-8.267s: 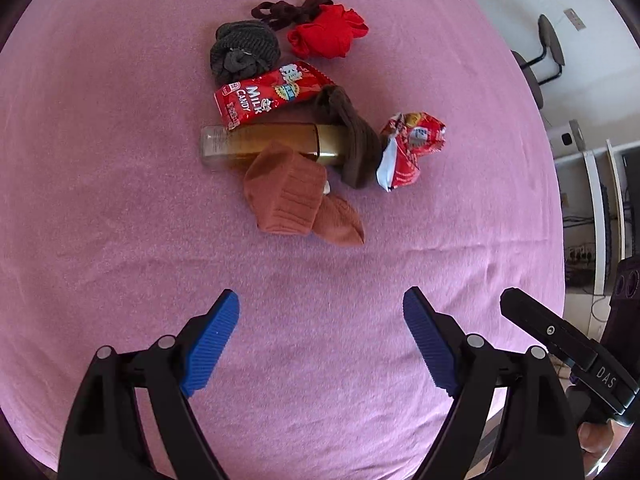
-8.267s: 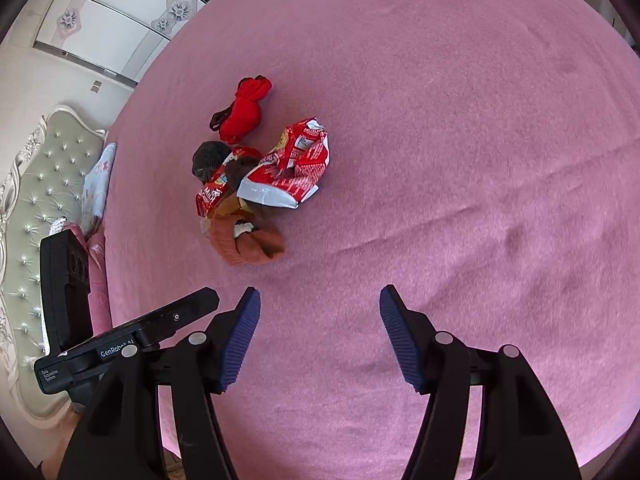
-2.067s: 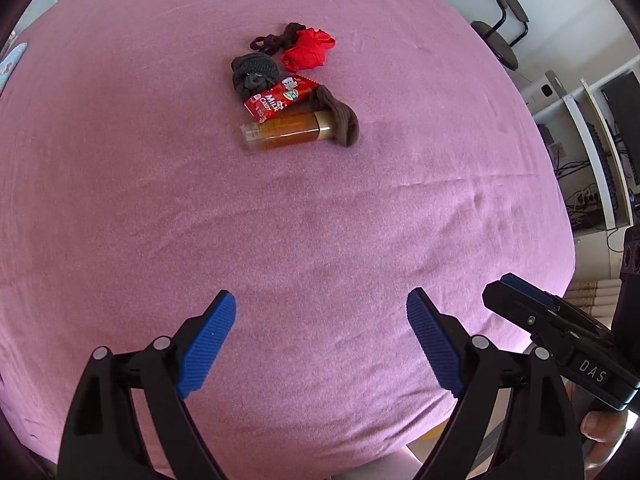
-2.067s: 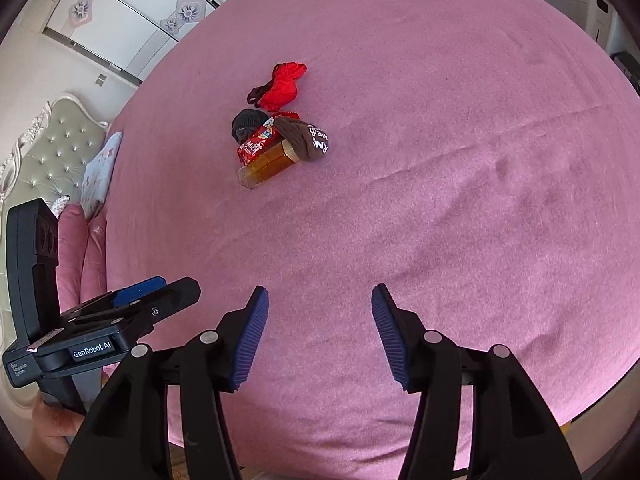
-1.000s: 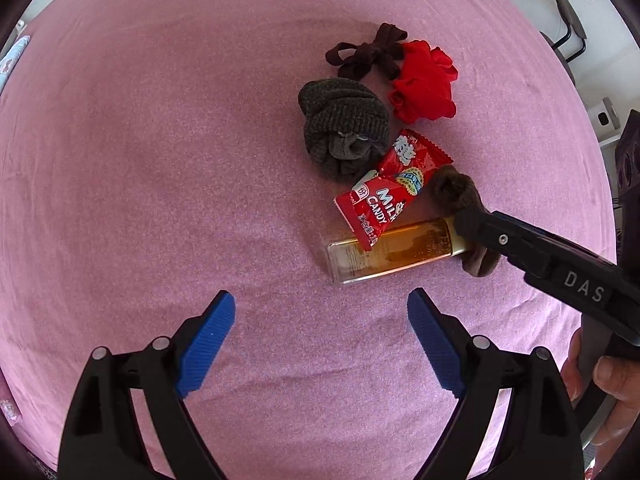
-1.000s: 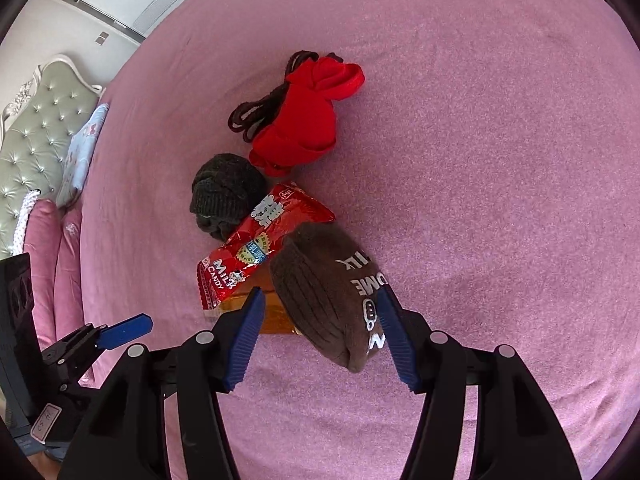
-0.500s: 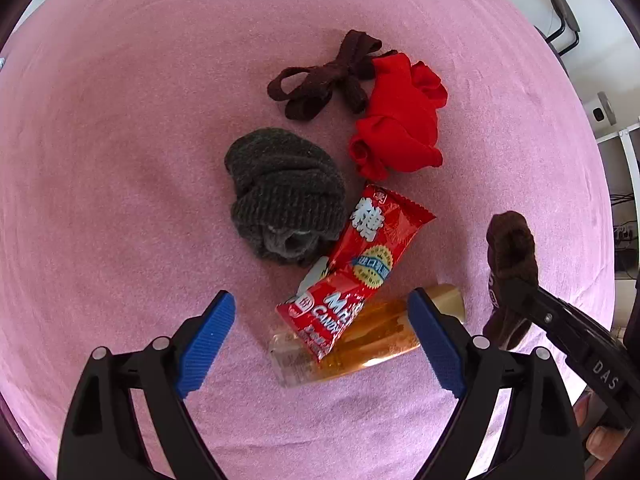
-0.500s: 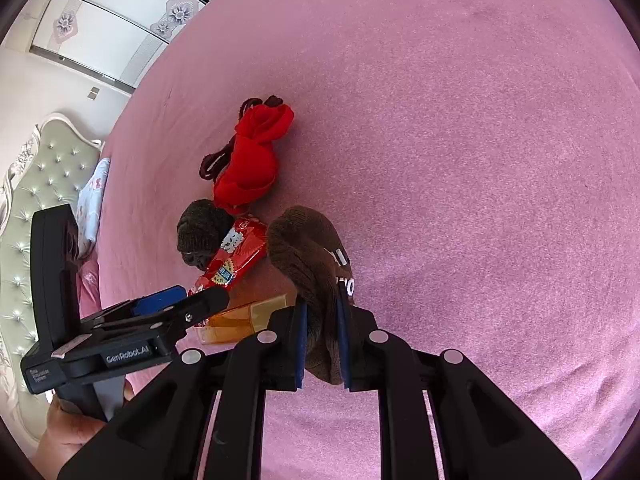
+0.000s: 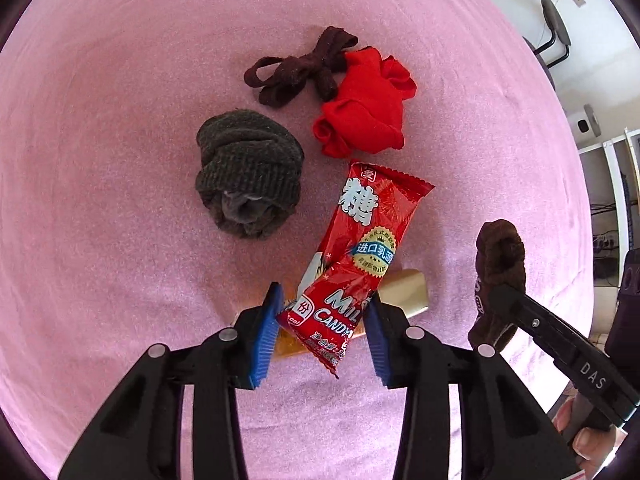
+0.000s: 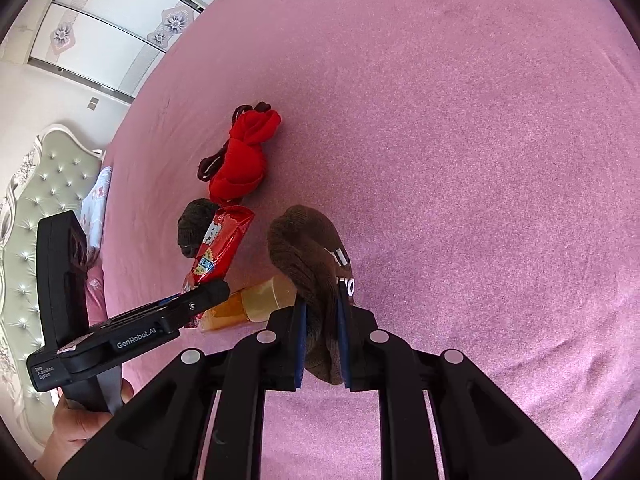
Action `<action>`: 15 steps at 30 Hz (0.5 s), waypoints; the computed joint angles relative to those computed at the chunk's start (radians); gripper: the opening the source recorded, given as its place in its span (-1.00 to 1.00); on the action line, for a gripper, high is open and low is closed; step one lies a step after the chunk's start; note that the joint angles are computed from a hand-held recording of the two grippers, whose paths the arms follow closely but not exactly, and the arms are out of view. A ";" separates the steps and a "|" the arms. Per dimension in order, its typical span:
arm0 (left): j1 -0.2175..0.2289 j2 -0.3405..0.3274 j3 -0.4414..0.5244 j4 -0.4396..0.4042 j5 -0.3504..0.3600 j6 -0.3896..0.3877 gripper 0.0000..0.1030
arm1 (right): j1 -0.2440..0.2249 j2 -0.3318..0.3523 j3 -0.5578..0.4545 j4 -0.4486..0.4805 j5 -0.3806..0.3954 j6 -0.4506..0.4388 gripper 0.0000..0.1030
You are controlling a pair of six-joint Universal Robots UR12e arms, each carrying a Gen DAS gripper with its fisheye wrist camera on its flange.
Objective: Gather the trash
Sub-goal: 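Grasp the dark brown sock with the right tool while the left tool grasps the red Milk Candy wrapper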
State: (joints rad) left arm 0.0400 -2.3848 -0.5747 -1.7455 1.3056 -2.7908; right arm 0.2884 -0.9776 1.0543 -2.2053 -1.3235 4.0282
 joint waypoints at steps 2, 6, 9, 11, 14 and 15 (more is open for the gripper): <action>0.011 0.023 -0.030 0.004 -0.027 -0.010 -0.23 | 0.002 -0.011 0.012 -0.010 -0.001 0.002 -0.74; 0.031 0.085 -0.114 0.029 -0.061 -0.021 -0.23 | 0.011 -0.029 0.026 -0.019 -0.002 -0.010 -0.74; 0.047 0.138 -0.186 0.040 -0.076 -0.011 -0.23 | 0.022 -0.049 0.041 -0.014 -0.002 -0.018 -0.74; 0.053 0.167 -0.223 0.044 -0.077 -0.004 -0.23 | 0.031 -0.066 0.056 -0.015 0.000 -0.014 -0.74; 0.065 0.221 -0.296 0.043 -0.092 0.010 -0.23 | 0.049 -0.089 0.075 -0.013 -0.007 -0.001 -0.74; 0.063 0.228 -0.304 0.039 -0.095 0.013 -0.23 | 0.055 -0.098 0.082 -0.010 -0.012 0.004 -0.74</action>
